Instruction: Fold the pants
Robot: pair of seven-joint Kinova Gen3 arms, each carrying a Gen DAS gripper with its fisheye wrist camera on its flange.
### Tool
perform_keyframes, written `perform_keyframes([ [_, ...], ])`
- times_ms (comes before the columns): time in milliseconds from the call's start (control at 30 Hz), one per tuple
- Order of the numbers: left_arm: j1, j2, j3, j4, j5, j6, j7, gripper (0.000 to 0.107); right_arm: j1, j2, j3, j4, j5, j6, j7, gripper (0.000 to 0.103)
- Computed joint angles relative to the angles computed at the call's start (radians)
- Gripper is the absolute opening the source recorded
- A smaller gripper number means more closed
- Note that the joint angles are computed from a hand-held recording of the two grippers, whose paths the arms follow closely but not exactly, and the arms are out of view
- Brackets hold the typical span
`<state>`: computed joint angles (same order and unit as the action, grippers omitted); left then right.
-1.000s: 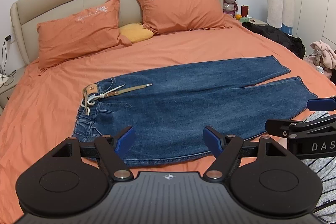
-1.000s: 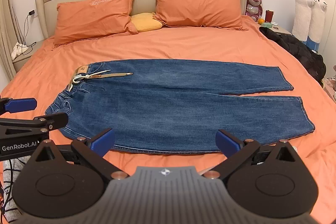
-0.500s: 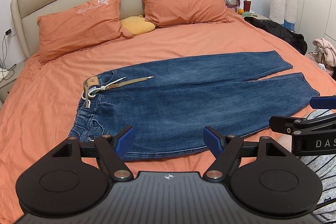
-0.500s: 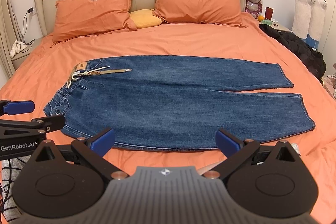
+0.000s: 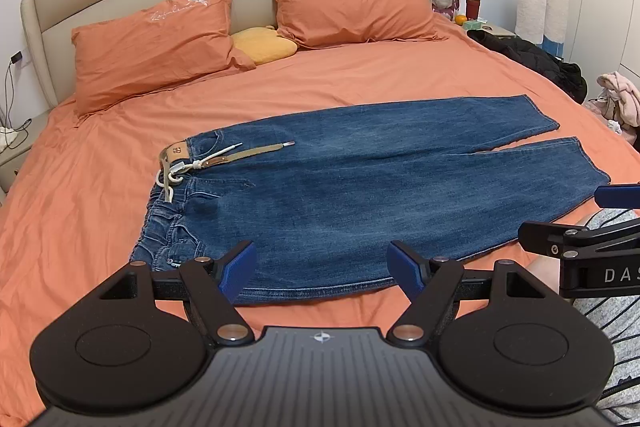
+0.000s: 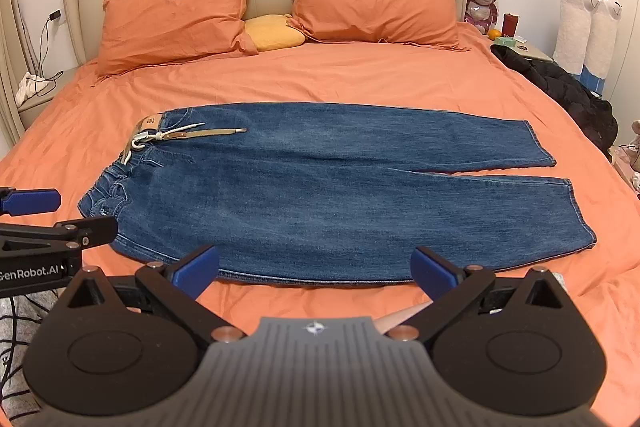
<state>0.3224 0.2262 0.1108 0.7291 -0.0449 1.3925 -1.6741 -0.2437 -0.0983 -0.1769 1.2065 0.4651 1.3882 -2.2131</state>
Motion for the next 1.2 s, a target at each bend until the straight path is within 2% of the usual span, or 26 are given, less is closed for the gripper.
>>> perform_keyframes([
  [1200,-0.006,-0.005,-0.003,-0.001,-0.005,0.003,0.0,0.087,0.003,-0.011,-0.007,0.016,0.008,0.003,-0.029,0.098],
])
